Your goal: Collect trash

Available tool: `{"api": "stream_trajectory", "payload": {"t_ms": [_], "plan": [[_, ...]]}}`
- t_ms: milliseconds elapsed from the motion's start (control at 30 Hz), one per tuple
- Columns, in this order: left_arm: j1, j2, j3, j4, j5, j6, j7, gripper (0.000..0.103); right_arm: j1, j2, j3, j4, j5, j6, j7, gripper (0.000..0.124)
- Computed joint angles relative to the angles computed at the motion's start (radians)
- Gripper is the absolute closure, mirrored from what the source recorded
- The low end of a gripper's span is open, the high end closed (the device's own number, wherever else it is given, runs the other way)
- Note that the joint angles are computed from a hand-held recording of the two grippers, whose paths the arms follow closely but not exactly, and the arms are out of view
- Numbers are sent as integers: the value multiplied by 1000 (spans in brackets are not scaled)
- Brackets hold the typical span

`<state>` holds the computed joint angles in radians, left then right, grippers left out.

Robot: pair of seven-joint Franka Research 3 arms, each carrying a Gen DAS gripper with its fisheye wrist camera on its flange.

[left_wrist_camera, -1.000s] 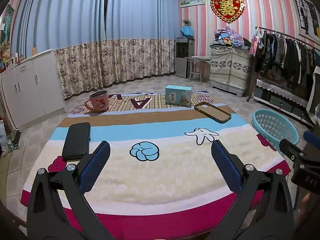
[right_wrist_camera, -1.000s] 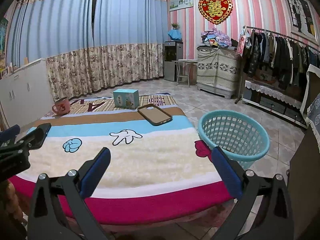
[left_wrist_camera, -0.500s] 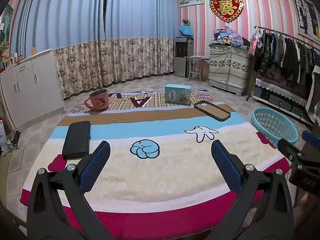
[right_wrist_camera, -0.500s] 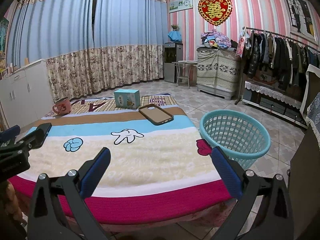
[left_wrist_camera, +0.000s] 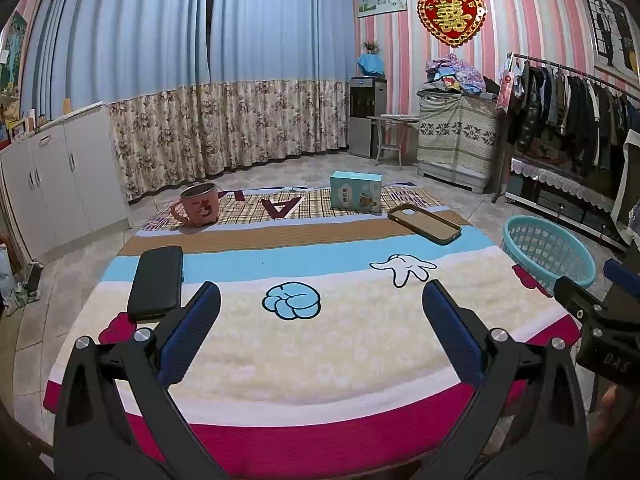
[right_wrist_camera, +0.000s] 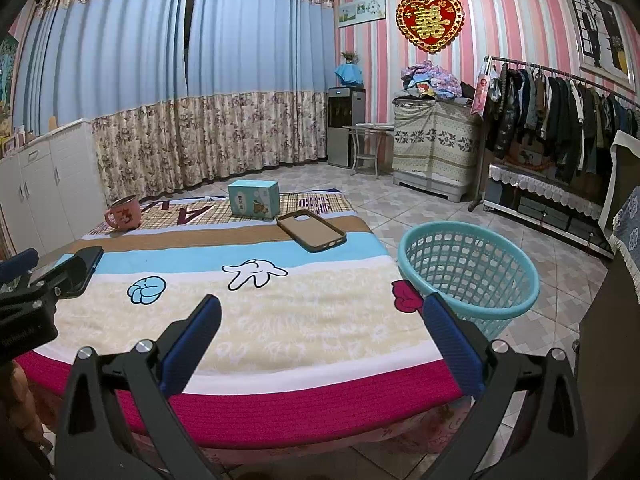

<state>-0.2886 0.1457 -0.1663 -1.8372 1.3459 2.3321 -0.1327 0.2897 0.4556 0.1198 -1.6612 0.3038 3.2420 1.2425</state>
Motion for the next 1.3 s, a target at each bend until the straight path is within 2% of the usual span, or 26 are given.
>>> {"api": "stream_trajectory", "payload": {"t_ms": [733,1300], "plan": [[3,-8,-1,-6,1,-2,3,5,13,-9,-19,5,-9,10,5,25],[10,-13,-1,-15,7,2,-4,5,-2,-10,-6,7,-10,8,-2,25]]}}
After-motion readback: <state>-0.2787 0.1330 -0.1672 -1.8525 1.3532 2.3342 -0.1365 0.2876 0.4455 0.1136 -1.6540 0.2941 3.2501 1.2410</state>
